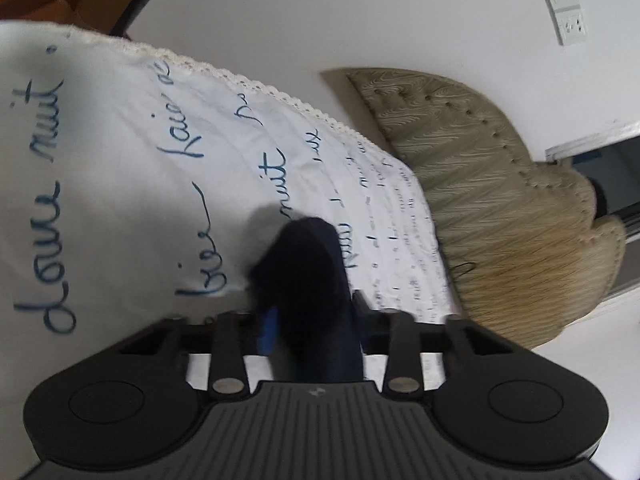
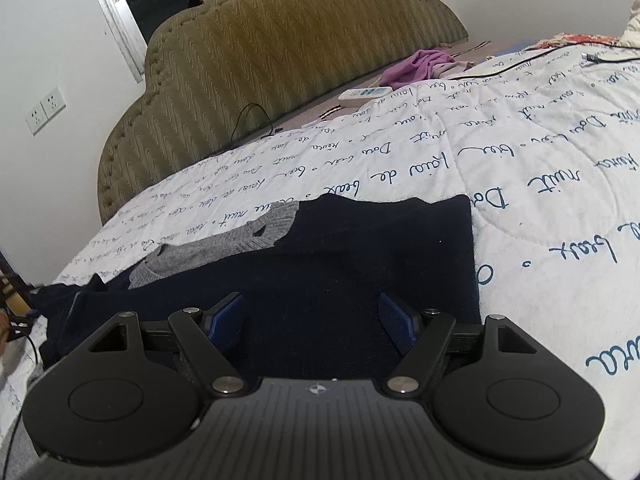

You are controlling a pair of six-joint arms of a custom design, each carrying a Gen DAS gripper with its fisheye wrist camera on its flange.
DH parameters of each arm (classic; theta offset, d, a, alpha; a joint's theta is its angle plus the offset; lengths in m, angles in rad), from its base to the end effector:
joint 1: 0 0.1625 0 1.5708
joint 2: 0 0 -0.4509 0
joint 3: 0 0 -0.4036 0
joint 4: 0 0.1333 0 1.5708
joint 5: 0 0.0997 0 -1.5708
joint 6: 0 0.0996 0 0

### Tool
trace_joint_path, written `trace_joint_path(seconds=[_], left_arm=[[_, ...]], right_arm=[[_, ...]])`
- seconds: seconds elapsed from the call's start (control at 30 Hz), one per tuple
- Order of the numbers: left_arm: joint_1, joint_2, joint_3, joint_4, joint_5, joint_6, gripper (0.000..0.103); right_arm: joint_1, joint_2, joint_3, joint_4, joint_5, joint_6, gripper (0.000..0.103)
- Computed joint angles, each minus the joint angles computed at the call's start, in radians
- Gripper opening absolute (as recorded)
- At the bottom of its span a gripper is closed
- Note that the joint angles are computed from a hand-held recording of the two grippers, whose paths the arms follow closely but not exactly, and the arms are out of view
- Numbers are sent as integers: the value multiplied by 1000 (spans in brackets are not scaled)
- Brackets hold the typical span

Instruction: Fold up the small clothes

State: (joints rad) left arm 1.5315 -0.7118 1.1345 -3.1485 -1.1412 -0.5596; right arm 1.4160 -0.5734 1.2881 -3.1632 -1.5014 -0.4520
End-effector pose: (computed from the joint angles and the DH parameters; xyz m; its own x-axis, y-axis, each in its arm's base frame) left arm 0.1419 -0.8388 0.3461 -0.7910 -0.5066 0.3430 -0.4767 0.1589 -0.8646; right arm 0.0115 -0.8355 0.1558 -0.9371 -0.1848 0.2961 -0.3455 0.6120 -0.7114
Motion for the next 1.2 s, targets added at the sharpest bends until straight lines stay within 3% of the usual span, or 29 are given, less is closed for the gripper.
trace_joint_path(seconds=[0.1, 0.17, 0.27, 0.3, 0.43, 0.53, 0.6, 0.7, 0.73, 0.83, 0.9, 0.97, 1.1, 1.2], left_arm=[[-18, 15, -18, -1, 96, 96, 15], [-53, 45, -48, -30, 237, 256, 14], [-104, 89, -77, -146, 339, 476, 12], [-125, 101, -77, -201, 344, 556, 12], [-223, 106, 32, -349, 200, 891, 12], [-288, 104, 152, -293, 95, 1037, 12], [-314, 110, 216, -193, 50, 1085, 13], [-342, 145, 273, -96, 74, 1205, 18], [-346, 150, 287, -87, 91, 1212, 18], [-335, 106, 350, -67, 37, 1115, 45], [-321, 67, 380, -73, -35, 1039, 85], [-308, 37, 435, -179, -98, 1010, 98], [-293, -2, 494, -315, -160, 943, 98], [-277, -26, 531, -403, -150, 771, 98]], right_arm=[[-4, -1, 0, 3, 15, 14, 75], [-5, -2, 0, 4, 18, 18, 75], [-6, -2, 1, 4, 20, 20, 75], [-6, -3, 1, 4, 23, 22, 75], [-9, -4, 1, 5, 34, 34, 75], [-11, -5, 2, 5, 38, 39, 75], [-12, -6, 3, 5, 42, 42, 75], [-13, -7, 5, 6, 45, 45, 75], [-13, -7, 5, 6, 46, 47, 75], [-16, -8, 6, 7, 55, 55, 75], [-20, -10, 6, 12, 71, 69, 75], [-27, -12, 5, 20, 91, 83, 75], [-27, -12, 5, 19, 91, 86, 75], [-6, -6, -4, 23, 33, 53, 76]])
